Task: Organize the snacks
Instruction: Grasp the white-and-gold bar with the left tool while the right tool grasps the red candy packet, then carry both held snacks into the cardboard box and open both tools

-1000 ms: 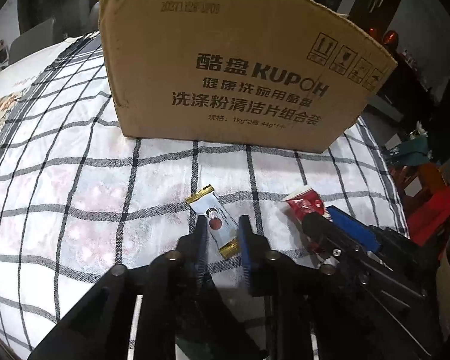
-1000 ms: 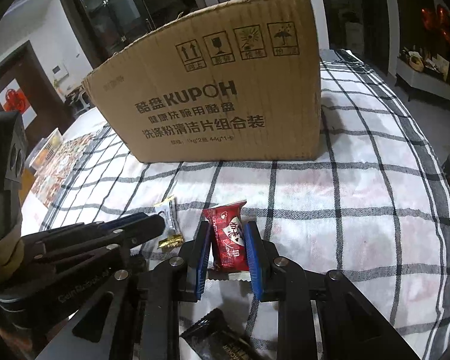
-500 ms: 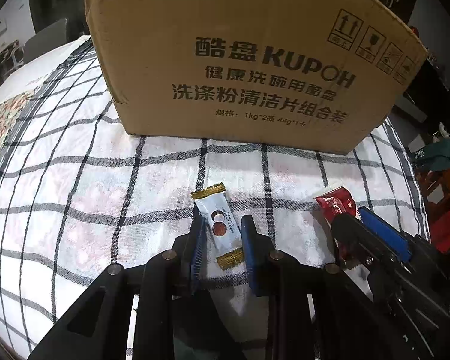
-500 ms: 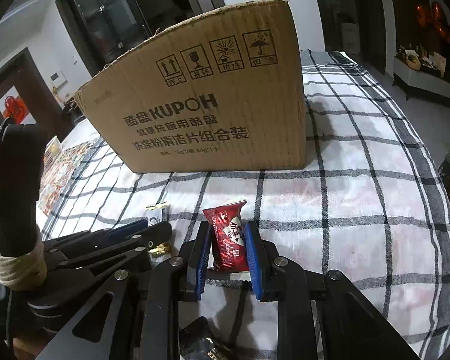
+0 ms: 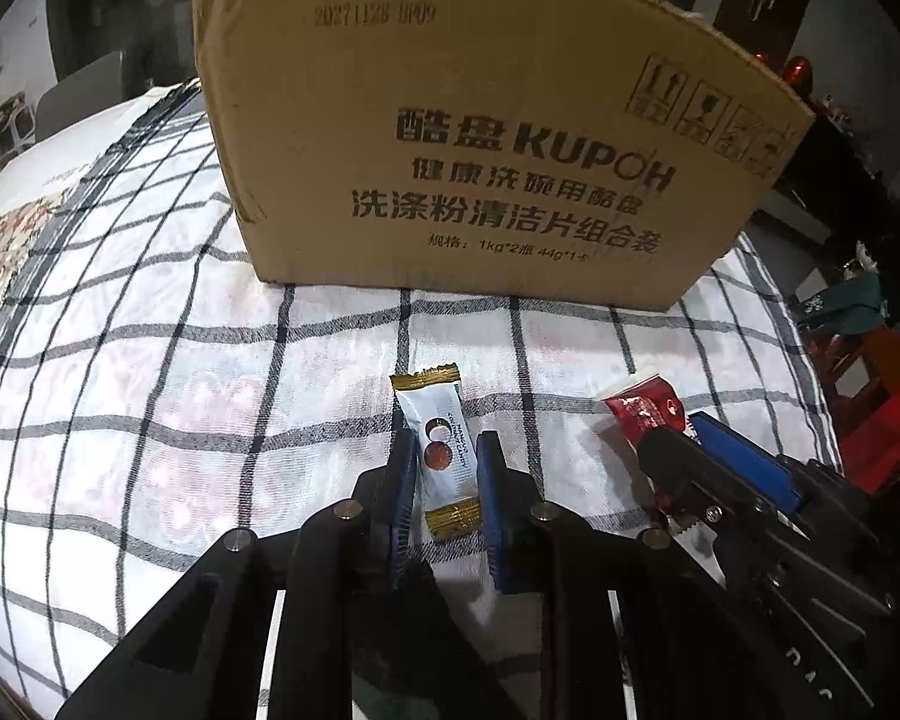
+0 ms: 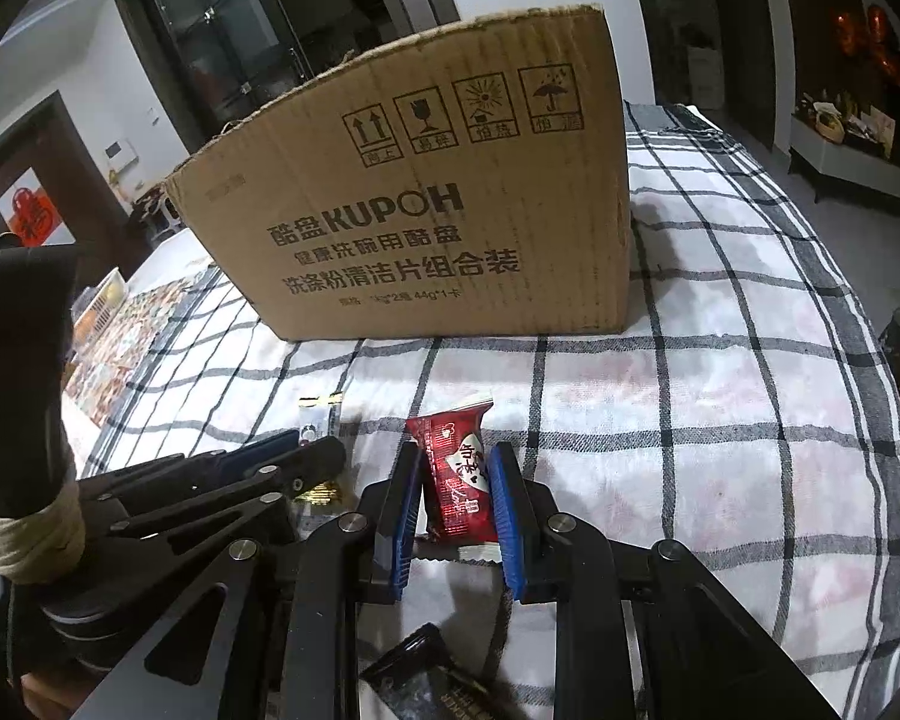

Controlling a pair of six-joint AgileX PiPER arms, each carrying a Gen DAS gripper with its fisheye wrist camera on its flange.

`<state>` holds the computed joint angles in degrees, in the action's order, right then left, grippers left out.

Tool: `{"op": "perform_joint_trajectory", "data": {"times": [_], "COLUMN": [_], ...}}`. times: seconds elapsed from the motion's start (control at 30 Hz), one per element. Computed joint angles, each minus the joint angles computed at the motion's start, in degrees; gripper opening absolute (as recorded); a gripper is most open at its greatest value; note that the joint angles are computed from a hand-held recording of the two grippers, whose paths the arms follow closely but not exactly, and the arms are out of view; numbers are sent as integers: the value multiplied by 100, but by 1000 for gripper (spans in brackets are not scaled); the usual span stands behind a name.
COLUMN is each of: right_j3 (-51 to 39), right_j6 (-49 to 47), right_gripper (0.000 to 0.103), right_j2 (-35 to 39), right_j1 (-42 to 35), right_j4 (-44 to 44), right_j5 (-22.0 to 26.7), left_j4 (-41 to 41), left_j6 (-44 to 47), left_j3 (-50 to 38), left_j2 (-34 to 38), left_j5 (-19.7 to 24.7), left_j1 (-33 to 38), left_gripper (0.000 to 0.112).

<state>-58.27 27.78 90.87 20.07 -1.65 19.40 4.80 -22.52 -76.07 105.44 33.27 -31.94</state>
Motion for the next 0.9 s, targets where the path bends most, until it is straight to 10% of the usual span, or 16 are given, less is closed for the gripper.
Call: {"op": "perform_joint_trajectory", "data": {"times": [0.9], "right_j3": [-661], "right_j6": [2391], "right_gripper": [25], "right_j2": [-896], "right_j1": [710], "right_j4": [-2300], "right_j5": [859], "left_j4": [-417], "left_j6": [1354], "left_j3": [356], "left_j2": [-1722], "left_j5": [-173], "left_j1": [329], "left_gripper": [21]}}
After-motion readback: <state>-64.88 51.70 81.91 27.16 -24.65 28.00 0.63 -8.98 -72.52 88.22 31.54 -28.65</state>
